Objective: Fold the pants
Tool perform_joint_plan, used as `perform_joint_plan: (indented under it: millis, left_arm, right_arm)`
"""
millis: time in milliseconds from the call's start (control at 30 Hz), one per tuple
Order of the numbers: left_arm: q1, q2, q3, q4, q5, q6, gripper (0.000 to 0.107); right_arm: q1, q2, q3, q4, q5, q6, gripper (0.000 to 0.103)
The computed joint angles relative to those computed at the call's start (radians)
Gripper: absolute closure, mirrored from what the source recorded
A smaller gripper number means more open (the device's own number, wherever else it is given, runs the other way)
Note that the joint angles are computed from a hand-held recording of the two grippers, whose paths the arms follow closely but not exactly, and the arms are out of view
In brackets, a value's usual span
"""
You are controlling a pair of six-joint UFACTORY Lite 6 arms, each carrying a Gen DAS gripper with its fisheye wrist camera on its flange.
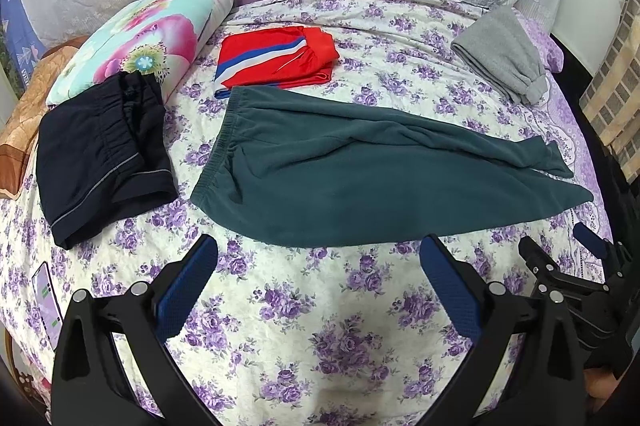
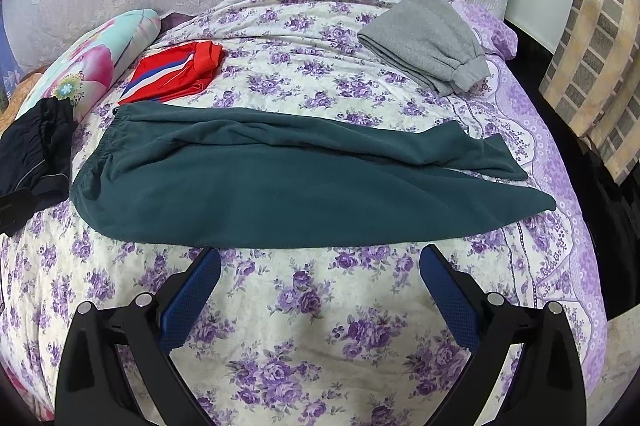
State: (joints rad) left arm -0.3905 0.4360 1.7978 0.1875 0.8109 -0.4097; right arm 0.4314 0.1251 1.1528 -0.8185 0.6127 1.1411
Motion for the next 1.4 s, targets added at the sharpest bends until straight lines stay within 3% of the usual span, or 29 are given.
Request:
perform_joint_plan:
  millis: [1167,1400]
  left_arm:
    - [0.002,-0.003,-0.024,0.001,-0.014,0.004,0.009]
    - [0.004,0.052,0.056,-0.008,0.011,0.031,0.009]
  right_arm:
    - [0.014,0.033,0.011,0.022,-0.027,-0.005,0.003]
    - [0.003,0.043,0.032,0.03,-0.032,-0.018,0.003]
